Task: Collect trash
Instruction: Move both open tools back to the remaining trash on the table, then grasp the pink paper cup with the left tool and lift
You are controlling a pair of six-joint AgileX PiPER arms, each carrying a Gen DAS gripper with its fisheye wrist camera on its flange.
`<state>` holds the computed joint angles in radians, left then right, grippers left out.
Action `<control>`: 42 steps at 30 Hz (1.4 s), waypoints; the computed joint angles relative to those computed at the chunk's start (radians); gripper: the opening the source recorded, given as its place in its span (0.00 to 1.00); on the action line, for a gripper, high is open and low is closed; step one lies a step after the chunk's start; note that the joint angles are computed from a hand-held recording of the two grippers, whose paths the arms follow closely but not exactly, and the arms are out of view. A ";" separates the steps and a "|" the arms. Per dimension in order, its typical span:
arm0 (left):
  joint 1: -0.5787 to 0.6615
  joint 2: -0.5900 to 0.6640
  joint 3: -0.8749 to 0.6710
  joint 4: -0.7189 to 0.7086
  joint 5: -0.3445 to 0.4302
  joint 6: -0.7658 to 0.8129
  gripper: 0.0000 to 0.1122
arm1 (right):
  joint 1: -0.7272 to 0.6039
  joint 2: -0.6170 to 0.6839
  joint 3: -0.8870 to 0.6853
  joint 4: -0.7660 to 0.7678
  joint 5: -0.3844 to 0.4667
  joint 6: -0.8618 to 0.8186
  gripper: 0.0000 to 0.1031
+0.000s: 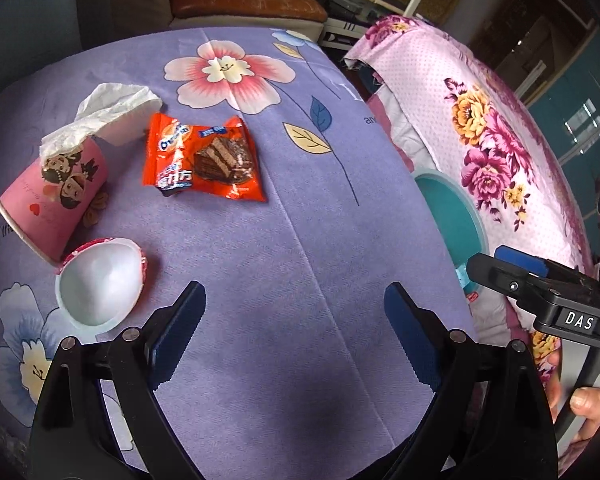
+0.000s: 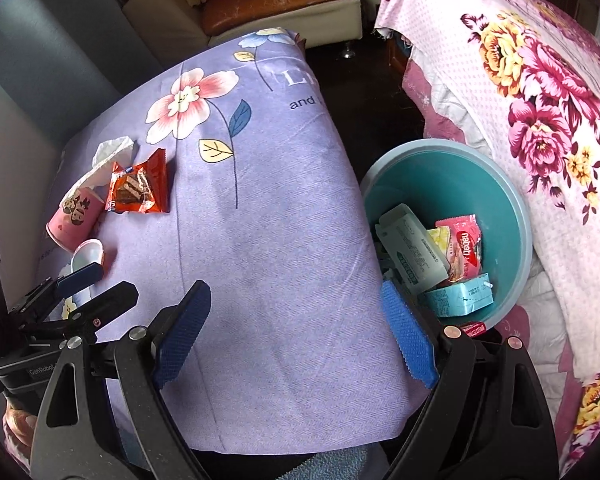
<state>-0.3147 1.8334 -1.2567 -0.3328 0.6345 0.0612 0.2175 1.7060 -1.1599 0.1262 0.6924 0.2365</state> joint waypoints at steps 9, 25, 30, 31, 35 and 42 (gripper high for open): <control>0.234 -0.090 0.061 0.081 -0.015 0.062 0.81 | 0.151 0.165 -0.242 -0.003 0.104 0.011 0.81; 0.557 -0.048 0.071 -0.037 0.020 0.317 0.81 | 0.361 0.596 -0.833 0.034 0.267 -0.031 0.72; 0.592 -0.028 0.035 -0.083 0.054 0.377 0.81 | 0.394 0.700 -0.983 0.004 0.322 -0.031 0.48; 0.597 -0.021 0.020 -0.093 0.064 0.383 0.81 | 0.401 0.716 -1.005 -0.006 0.334 -0.034 0.43; 0.590 0.014 -0.046 -0.118 0.099 0.393 0.81 | 0.423 0.712 -0.983 -0.067 0.322 -0.030 0.14; 0.477 0.095 -0.171 -0.096 0.141 0.395 0.81 | 0.372 0.593 -0.777 -0.069 0.226 -0.011 0.10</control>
<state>0.1619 1.9285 -1.4272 -0.4290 0.7757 0.4560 0.5893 2.2986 -1.9366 0.0570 0.9181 0.2256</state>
